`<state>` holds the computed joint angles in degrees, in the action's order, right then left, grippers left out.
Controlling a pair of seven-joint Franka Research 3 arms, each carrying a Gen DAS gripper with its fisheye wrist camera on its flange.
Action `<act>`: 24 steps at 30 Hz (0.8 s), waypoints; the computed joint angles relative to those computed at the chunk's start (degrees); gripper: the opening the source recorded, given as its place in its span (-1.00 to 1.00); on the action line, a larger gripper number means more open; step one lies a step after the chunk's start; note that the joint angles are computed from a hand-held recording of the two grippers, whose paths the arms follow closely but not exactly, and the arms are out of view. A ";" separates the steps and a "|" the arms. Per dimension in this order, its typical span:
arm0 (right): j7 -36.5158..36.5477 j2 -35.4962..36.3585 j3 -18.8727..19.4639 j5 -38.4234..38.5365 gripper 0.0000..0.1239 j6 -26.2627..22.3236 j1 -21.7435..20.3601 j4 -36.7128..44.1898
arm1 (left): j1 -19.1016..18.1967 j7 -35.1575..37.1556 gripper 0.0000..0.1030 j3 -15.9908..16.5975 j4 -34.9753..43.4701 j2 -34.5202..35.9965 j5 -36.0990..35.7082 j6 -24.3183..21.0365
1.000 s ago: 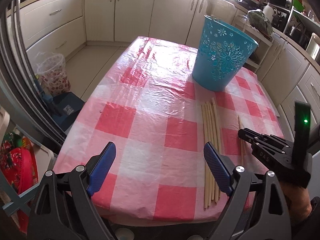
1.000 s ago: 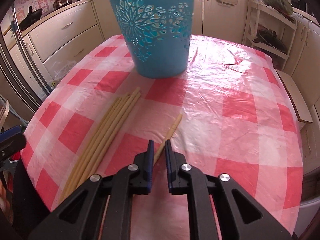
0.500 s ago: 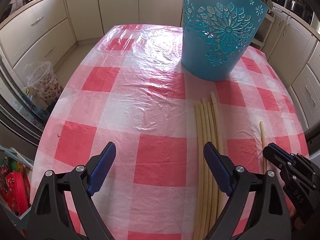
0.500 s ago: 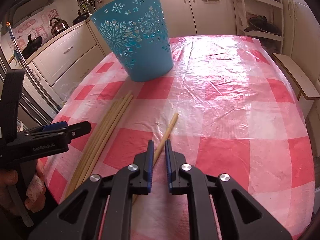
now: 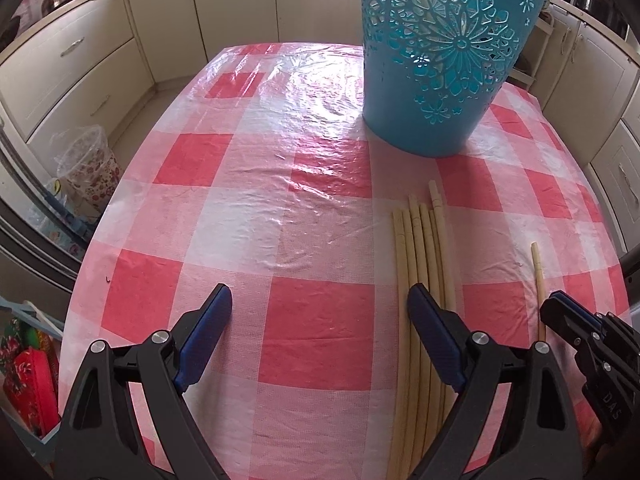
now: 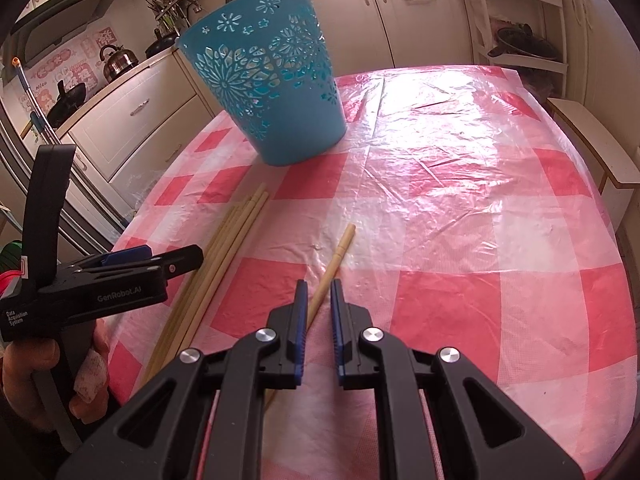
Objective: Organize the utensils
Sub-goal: 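Grasp a single chopstick with the left tool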
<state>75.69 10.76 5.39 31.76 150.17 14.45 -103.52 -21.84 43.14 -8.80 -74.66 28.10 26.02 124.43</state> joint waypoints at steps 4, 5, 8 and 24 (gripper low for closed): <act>-0.01 0.02 0.00 0.11 -0.80 0.00 0.02 0.03 | -0.64 0.93 0.66 0.29 2.15 1.32 0.62 -2.37; -0.01 0.02 -0.01 0.11 -0.80 0.00 0.02 0.03 | -0.67 0.92 0.66 0.31 2.20 1.36 0.62 -2.32; 0.01 0.06 -0.03 0.07 -0.80 -0.05 0.02 0.07 | -0.80 1.24 0.66 0.33 3.08 1.86 0.56 -2.76; 0.31 0.23 0.03 -0.24 -0.80 0.03 0.03 0.22 | -1.54 10.78 -0.87 0.08 14.22 7.96 -4.64 -6.49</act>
<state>76.01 10.99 5.43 31.52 150.20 14.48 -103.31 -23.38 53.92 -8.72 -60.44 36.06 21.39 117.94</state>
